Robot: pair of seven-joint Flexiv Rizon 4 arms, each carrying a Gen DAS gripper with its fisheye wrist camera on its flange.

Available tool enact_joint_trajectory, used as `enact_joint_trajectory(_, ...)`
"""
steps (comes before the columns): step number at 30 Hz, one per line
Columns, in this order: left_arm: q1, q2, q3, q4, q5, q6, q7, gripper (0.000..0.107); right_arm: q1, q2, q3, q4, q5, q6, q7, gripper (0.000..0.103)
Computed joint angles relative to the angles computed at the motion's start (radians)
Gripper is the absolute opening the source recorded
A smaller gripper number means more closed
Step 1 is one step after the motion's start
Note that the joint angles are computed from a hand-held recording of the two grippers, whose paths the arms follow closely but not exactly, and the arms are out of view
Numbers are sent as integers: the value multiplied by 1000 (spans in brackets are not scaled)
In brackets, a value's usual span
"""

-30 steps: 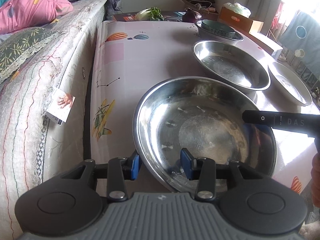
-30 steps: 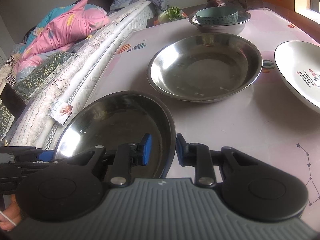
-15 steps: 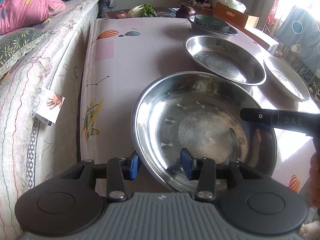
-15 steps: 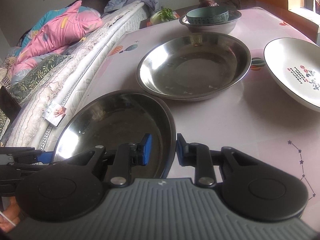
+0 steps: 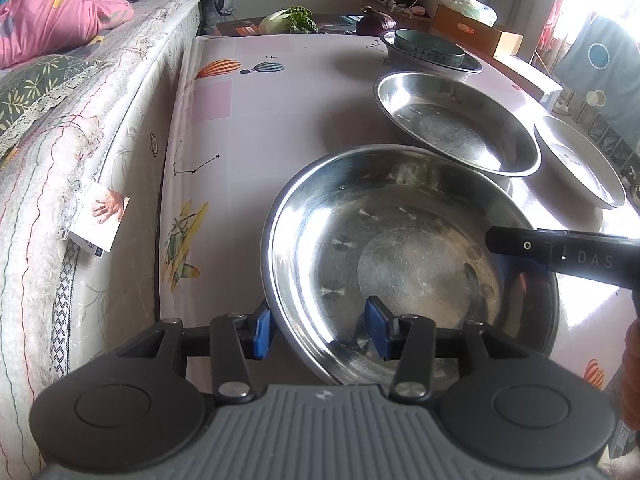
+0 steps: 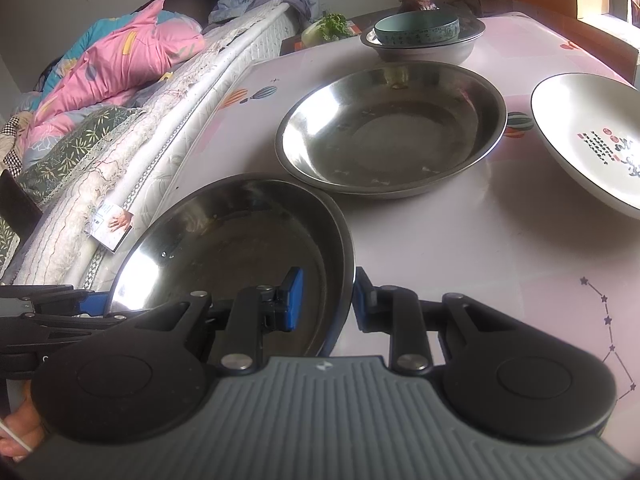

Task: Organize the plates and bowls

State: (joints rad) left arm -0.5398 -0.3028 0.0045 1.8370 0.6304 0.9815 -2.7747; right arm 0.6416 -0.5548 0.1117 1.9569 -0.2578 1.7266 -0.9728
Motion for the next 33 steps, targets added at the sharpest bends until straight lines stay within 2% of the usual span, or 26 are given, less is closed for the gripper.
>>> enact_joint_trajectory(22,-4,11,-8,16,-7,13,11,49,-6,-1,4,0,3,6,-8,25)
enact_joint_trajectory(33,-11,20,-15,18,-1,4,3,49,18,14,-21,21,10,28,-28,26)
